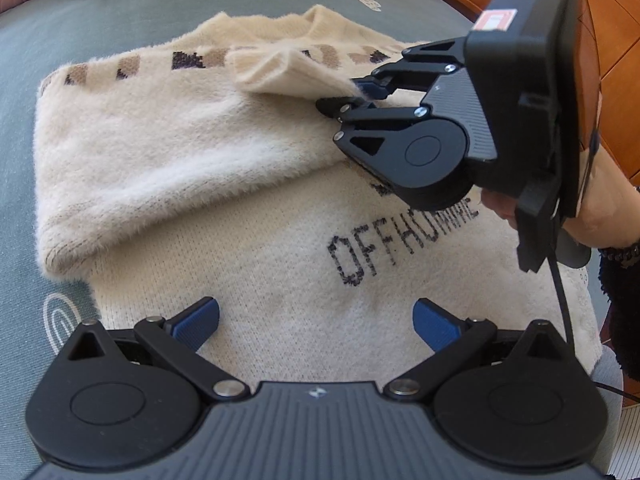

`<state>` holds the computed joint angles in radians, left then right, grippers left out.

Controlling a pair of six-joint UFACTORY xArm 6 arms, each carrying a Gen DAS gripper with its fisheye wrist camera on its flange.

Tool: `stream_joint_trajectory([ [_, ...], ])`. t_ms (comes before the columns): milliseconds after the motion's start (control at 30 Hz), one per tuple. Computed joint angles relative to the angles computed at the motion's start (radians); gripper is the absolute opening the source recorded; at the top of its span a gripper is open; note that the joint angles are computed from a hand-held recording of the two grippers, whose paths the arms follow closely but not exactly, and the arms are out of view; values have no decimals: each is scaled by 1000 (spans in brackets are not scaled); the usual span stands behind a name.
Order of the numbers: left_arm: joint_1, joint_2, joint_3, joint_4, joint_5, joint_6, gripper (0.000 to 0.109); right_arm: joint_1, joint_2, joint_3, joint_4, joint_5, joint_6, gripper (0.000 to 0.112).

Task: Fold clothes
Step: 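Lay the sleeve down over the first folded sleeve with the right gripper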

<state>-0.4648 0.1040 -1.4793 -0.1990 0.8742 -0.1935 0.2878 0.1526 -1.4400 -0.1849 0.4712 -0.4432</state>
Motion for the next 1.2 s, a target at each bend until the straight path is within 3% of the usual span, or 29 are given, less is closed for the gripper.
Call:
stream_joint_trajectory([
  [200, -2, -3, 0, 5, -2, -6, 102, -4, 44, -162, 147, 205, -132, 16],
  [600, 2, 15, -31, 10, 5, -11, 102, -5, 133, -346, 198, 411, -154, 16],
  [1200, -3, -10, 4, 15, -7, -11, 102, -12, 128, -326, 262, 417, -219, 16],
])
